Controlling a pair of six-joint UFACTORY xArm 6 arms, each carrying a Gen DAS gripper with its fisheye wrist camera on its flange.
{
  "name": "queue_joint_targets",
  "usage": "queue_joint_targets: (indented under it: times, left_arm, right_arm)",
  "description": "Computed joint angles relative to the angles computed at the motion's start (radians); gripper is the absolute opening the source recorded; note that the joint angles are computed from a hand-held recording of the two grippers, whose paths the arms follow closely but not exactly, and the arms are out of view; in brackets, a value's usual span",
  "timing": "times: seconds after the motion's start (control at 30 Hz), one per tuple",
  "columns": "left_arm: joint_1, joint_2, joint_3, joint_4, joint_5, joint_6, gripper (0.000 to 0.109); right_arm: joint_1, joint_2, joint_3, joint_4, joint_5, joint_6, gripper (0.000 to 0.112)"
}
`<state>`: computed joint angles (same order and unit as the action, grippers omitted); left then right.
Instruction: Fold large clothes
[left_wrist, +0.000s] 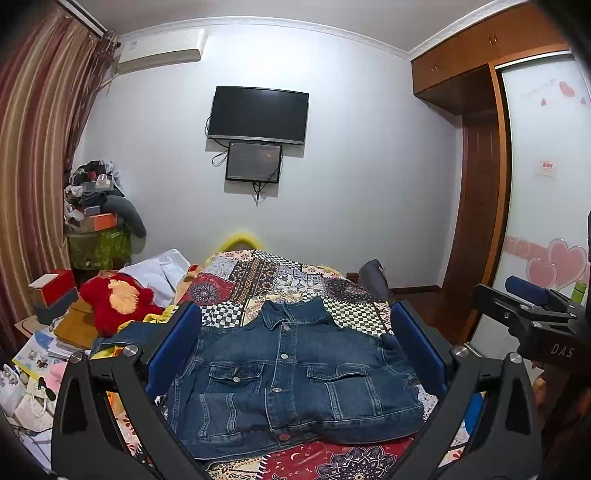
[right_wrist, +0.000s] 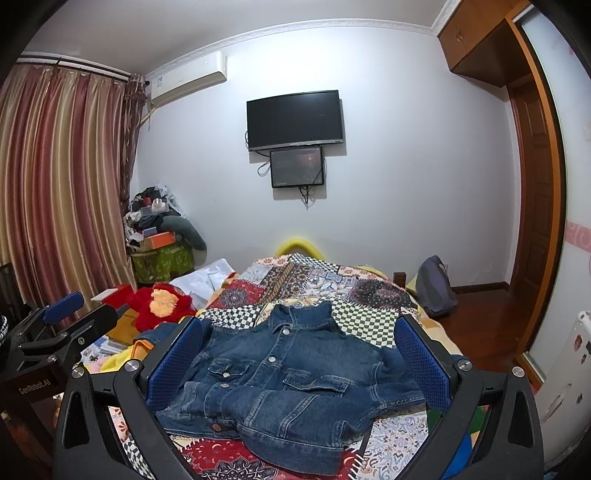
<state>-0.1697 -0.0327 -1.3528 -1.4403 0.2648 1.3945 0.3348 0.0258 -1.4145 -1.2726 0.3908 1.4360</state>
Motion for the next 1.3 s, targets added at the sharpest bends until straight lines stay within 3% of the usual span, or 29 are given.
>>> queue_joint_targets:
  times: [1.3]
  left_arm:
    - [0.004,0.006,-0.010,-0.042,-0.018,0.018,0.103]
  right_arm:
    - [-0.001,0.029,-0.039,0.019,-0.030,-0.029,0.103]
